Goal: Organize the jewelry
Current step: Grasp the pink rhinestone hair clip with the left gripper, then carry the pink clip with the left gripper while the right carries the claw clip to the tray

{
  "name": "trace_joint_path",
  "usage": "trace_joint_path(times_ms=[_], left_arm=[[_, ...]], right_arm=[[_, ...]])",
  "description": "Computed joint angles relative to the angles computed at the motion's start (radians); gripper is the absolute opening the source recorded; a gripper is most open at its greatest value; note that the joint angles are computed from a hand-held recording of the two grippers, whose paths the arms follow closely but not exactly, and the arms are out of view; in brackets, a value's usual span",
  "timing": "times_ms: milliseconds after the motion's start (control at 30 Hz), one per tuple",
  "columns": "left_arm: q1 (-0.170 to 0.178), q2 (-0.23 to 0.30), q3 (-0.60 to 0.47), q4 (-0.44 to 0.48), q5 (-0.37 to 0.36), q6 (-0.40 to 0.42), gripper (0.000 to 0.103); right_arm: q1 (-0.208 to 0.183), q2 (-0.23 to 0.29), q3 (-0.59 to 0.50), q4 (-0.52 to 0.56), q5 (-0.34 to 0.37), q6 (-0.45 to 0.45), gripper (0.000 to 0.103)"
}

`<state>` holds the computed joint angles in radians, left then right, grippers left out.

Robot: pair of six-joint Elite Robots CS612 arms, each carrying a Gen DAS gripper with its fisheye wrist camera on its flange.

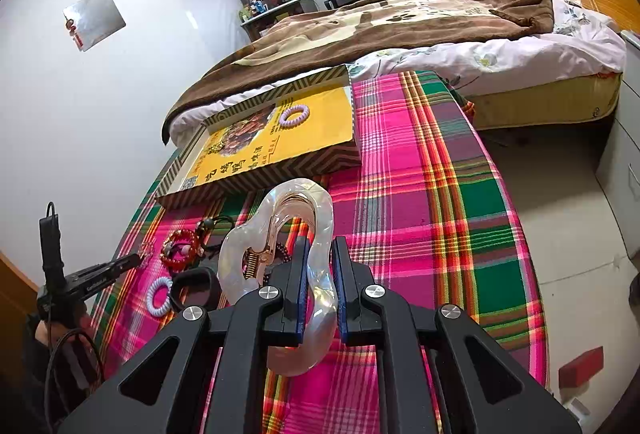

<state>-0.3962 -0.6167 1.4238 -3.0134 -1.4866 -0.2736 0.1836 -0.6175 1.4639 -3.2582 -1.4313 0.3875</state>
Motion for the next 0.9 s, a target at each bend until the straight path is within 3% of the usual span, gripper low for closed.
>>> trace_joint_path(times_ms=[533, 900], left_arm=[[0.006, -0.010, 0.017, -0.055, -0.019, -0.009, 0.006], [0.007, -0.020, 0.001, -0.111, -0.040, 0.027, 0.006]], right_arm=[[0.003, -0.001, 0.000, -0.008, -0.015, 0.007, 0.012], [0.005, 0.003, -0.025, 0.004, -0.032, -0.007, 0.012]])
